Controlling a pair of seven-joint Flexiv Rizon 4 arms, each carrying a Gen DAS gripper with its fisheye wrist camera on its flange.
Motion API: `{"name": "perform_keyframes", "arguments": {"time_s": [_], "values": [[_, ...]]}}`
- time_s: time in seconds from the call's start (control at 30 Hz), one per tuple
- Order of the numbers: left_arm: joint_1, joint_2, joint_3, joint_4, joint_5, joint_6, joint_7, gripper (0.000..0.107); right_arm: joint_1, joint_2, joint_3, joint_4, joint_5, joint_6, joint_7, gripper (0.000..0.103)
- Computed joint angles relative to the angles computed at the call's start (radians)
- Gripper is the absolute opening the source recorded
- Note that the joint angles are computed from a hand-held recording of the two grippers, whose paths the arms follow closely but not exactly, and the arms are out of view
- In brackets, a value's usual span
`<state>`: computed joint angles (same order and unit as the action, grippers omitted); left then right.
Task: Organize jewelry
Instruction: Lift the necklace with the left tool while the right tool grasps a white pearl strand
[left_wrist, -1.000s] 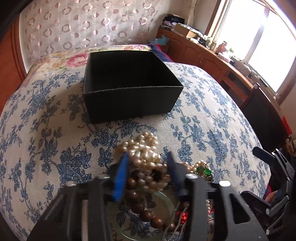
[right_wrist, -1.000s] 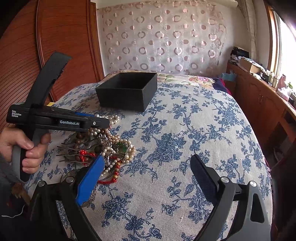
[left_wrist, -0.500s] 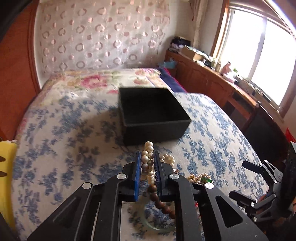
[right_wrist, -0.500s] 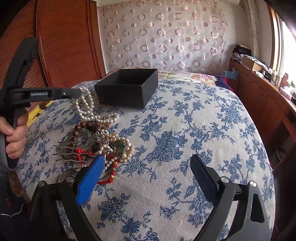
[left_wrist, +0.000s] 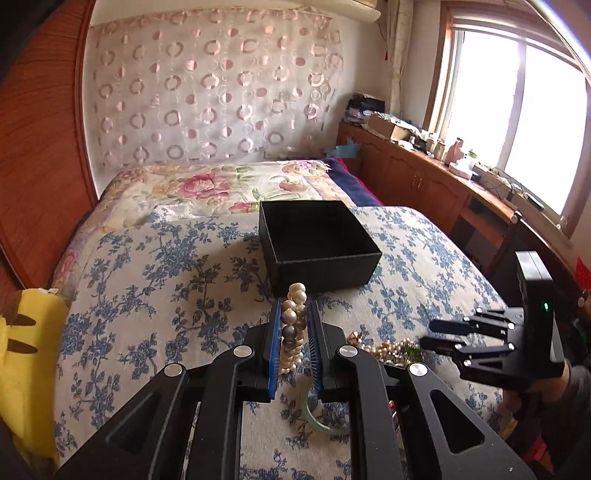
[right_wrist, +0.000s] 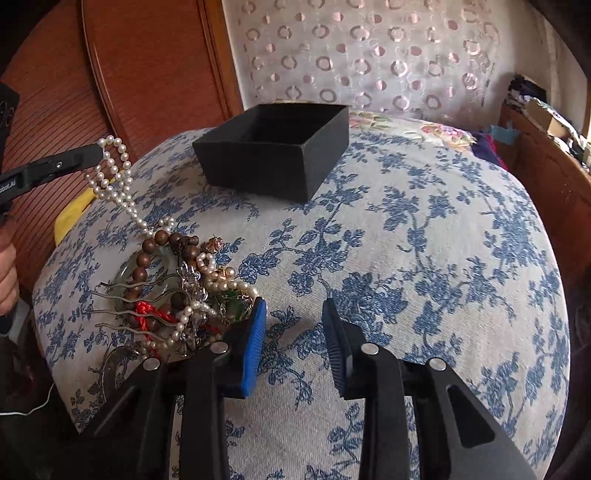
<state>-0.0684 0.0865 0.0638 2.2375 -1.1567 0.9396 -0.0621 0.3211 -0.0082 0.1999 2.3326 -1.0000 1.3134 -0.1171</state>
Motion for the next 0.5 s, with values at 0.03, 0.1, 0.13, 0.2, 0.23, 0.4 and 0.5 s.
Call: {"name": "perform_keyframes", "arguments": {"time_s": [0.03, 0.1, 0.13, 0.2, 0.23, 0.4, 0.5], "values": [[-0.001, 0.001, 0.0, 0.004, -0.002, 0.004, 0.005, 0.012, 0.002, -0.007, 0.002, -0.005, 0.021, 0.005, -0.026, 0.034], [0.0, 0.001, 0.002, 0.006, 0.0, -0.003, 0.003, 0.012, 0.006, -0.011, 0.001, -0.011, 0.028, 0.015, -0.04, 0.034], [0.001, 0.0, 0.002, 0.007, 0.002, -0.005, 0.002, 0.012, 0.008, -0.015, 0.0, -0.015, 0.033, 0.019, -0.047, 0.034], [0.0, 0.001, 0.002, 0.011, 0.002, -0.006, 0.004, 0.012, 0.016, -0.026, 0.003, -0.026, 0.064, 0.014, -0.082, 0.034], [0.0, 0.001, 0.001, 0.012, 0.002, -0.006, 0.005, 0.012, 0.022, -0.031, 0.003, -0.032, 0.072, 0.005, -0.097, 0.034], [-0.002, 0.007, 0.002, 0.019, 0.007, -0.002, 0.0, 0.013, 0.039, -0.053, -0.004, -0.058, 0.111, -0.008, -0.156, 0.034], [-0.003, 0.004, 0.002, 0.021, 0.007, 0.0, 0.0, 0.013, 0.049, -0.064, -0.006, -0.071, 0.129, -0.014, -0.199, 0.025]]}}
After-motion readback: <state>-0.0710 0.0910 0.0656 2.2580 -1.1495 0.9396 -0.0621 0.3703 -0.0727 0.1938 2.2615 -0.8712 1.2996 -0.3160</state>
